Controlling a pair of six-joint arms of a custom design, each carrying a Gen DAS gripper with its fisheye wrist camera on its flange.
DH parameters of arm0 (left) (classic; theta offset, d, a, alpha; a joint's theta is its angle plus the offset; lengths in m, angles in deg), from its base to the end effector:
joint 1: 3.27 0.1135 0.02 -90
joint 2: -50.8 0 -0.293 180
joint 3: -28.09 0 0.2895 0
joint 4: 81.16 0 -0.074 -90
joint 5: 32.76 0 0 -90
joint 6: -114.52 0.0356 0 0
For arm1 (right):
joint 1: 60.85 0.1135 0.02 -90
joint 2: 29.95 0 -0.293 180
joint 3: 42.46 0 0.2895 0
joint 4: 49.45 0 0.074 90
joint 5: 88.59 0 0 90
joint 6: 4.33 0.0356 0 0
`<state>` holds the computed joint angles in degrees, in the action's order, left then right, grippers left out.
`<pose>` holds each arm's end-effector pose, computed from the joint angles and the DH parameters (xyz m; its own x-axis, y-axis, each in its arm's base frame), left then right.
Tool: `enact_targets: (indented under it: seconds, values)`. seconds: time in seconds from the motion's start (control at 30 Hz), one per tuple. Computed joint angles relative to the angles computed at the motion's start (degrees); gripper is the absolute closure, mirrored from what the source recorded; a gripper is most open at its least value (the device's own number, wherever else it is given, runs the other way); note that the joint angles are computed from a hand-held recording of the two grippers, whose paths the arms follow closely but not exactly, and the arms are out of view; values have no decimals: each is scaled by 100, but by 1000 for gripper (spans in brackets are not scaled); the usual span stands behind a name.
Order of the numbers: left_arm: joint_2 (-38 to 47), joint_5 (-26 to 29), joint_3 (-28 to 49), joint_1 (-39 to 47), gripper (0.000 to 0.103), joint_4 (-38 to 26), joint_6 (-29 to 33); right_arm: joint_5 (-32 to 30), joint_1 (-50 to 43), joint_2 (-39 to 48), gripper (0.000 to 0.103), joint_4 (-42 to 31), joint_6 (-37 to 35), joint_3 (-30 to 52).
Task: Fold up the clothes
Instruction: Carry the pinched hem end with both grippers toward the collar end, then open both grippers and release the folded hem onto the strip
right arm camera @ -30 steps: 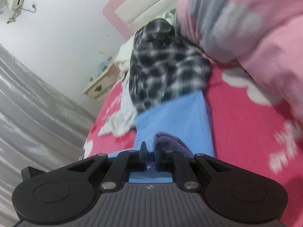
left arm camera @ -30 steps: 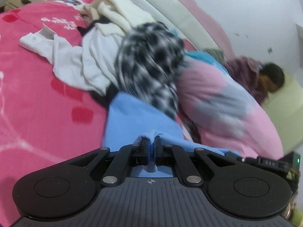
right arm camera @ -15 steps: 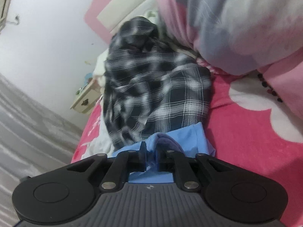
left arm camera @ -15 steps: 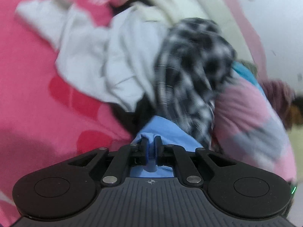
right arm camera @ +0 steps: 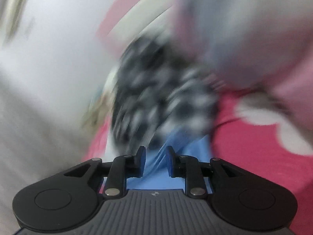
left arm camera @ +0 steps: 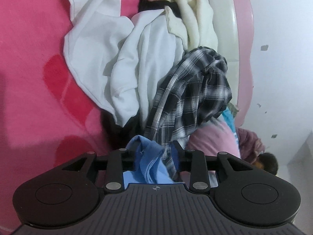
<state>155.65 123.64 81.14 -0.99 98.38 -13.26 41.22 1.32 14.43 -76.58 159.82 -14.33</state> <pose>0.3292 -0.0195 0.0994 -0.9581 -0.2836 -0.0398 -0.0537 0.3145 -0.9477 0.0959 0.1328 0.1678 -0.5321 0.5750 -0.6215 0.1823 0.7946 0.5791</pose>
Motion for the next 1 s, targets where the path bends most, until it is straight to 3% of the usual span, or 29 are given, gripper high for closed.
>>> enact_targets:
  seconds: [0.1, 0.13, 0.2, 0.3, 0.4, 0.5, 0.57, 0.7, 0.9, 0.97, 1.0]
  values:
    - [63, 7, -125, -27, 71, 778, -713, -800, -762, 1593, 80, 275, -1108, 656]
    - [94, 5, -180, -17, 71, 1074, -981, -633, -864, 1844, 82, 195, -1133, 777]
    - [139, -59, -280, 33, 70, 1545, -1320, 253, -870, 1693, 81, -103, -244, 692]
    - [133, -67, -256, 191, 70, 1477, -1194, 1187, -424, 775, 81, -768, 702, 410]
    - [-33, -37, -5, 323, 69, 191, 1, 1321, 150, 617, 79, -1685, 1041, 547]
    - [-277, -397, 383, 307, 68, -2096, 2434, 1169, 572, 754, 79, -2130, 1363, 602]
    - [-430, -790, 413, 218, 68, -2981, 3693, 1031, 646, 998, 78, -1920, 1205, 605]
    - [-669, -1057, 119, 107, 68, -3355, 4694, 715, 489, 1290, 78, -1509, 825, 589]
    - [-901, -1206, -259, -23, 67, -3207, 5045, 500, 428, 1481, 80, -1469, 715, 599]
    - [-951, -1253, -327, -72, 67, -3131, 5050, 514, 457, 1545, 99, -1285, 565, 565]
    - [-977, -1273, -358, -97, 67, -3091, 5043, 648, 563, 1546, 99, -1325, 651, 572]
